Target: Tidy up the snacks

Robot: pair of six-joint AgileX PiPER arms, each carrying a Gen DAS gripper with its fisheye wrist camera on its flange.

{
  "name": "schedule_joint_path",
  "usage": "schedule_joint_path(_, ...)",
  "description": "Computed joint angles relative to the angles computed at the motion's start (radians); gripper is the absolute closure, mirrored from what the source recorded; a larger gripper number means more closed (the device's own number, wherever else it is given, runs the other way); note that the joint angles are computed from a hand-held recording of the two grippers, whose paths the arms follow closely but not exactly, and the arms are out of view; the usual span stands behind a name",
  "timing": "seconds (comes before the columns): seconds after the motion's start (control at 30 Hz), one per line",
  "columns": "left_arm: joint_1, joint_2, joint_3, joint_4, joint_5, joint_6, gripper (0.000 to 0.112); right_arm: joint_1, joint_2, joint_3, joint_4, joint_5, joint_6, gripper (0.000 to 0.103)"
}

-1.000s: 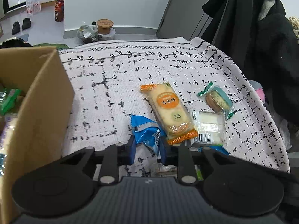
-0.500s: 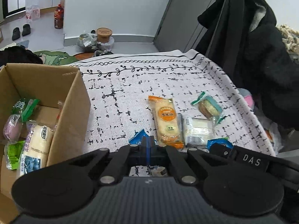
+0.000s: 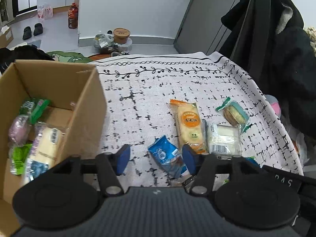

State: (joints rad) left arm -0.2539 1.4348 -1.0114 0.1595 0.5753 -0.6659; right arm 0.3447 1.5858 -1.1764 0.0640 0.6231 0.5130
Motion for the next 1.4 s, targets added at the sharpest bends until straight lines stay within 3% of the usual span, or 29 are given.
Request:
schedule_joint_path(0.23,-0.039,0.082,-0.006,0.015,-0.025,-0.007,0.053,-0.026,0.032,-0.011,0.070,0.003,-0.061,0.073)
schedule_joint_path(0.57,-0.087,0.121,-0.007,0.184,-0.039,-0.186,0.054,-0.043,0.051,-0.013,0.119,0.000,-0.106,0.073)
schedule_joint_path(0.7,-0.095,0.125,-0.010,0.169,-0.031,-0.164,0.081,-0.038,0.049,-0.012,0.117,-0.003,-0.108,0.073)
schedule_joint_path(0.8,-0.090,0.120,-0.025,0.131,-0.002,-0.146,0.084,-0.031,0.041,-0.015,0.115,-0.012,-0.112,0.073)
schedule_joint_path(1.4,-0.061,-0.093,-0.005,0.049,0.101,-0.007,0.086,0.050,-0.047,-0.004,-0.016,-0.028,0.014,0.074)
